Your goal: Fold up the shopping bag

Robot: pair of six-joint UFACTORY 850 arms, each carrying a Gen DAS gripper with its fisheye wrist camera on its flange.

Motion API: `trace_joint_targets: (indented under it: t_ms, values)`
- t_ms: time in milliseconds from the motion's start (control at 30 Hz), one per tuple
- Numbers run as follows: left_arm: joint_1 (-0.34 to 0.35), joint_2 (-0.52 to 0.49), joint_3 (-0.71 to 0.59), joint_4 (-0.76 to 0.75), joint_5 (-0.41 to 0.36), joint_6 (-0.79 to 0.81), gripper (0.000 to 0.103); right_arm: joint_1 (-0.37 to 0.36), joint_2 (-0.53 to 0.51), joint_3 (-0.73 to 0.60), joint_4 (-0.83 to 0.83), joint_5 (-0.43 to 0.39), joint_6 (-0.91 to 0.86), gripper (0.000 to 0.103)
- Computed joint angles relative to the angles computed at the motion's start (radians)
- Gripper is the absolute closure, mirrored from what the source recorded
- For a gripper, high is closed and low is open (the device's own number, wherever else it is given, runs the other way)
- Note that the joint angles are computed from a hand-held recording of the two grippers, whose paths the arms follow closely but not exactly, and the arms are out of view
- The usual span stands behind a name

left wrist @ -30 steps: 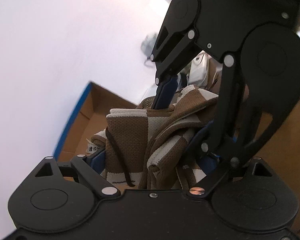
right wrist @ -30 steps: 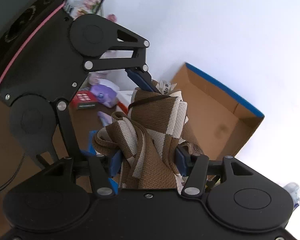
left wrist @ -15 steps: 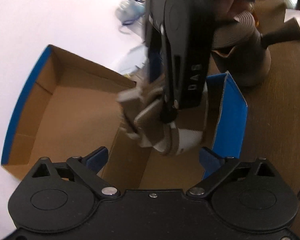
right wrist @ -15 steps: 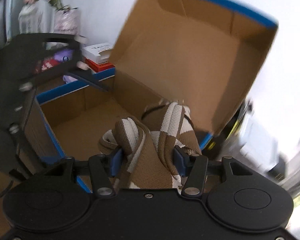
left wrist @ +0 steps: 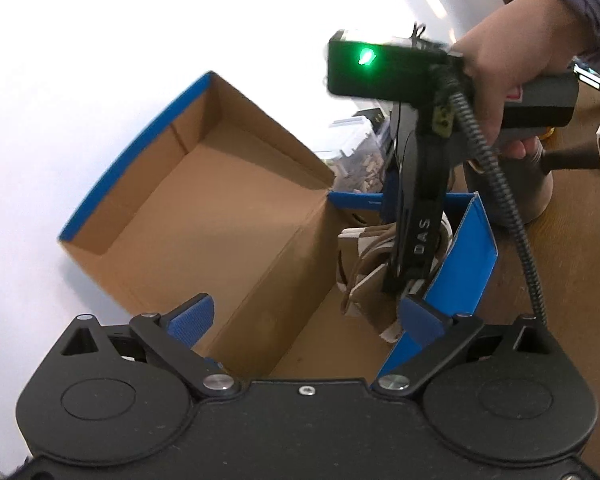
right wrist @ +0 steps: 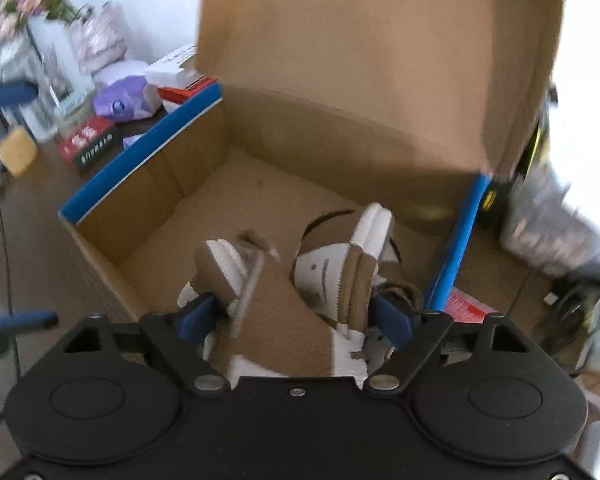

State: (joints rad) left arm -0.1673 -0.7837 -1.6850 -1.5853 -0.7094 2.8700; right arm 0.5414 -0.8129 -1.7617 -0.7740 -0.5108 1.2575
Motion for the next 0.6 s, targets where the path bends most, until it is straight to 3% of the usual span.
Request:
trace_joint_targets:
  t_ms: [67, 233, 333, 400, 500, 600]
  values:
    - [0.004, 0.040, 0.054, -0.048, 0.014, 0.001, 0.000, 0.030, 0.016, -0.001, -0.123, -0.057, 0.080, 0.016]
    - [0.009, 0.147, 0.201, -0.193, 0.064, -0.033, 0.000, 0.090, 0.070, 0.001, -0.207, -0.174, 0.106, 0.016]
    - [0.036, 0.197, 0.289, -0.150, 0.028, -0.272, 0.000, 0.138, 0.124, 0.072, -0.285, -0.194, 0.199, 0.016]
    - [0.061, 0.230, 0.347, -0.136, -0.008, -0.347, 0.000, 0.161, 0.154, 0.124, -0.316, -0.184, 0.221, 0.016]
    - [0.078, 0.319, 0.511, -0.311, 0.011, -0.265, 0.000, 0.215, 0.204, 0.230, -0.420, -0.177, 0.332, 0.016]
    - [0.082, 0.405, 0.666, -0.497, 0.057, -0.183, 0.000, 0.289, 0.254, 0.353, -0.586, -0.176, 0.583, 0.016]
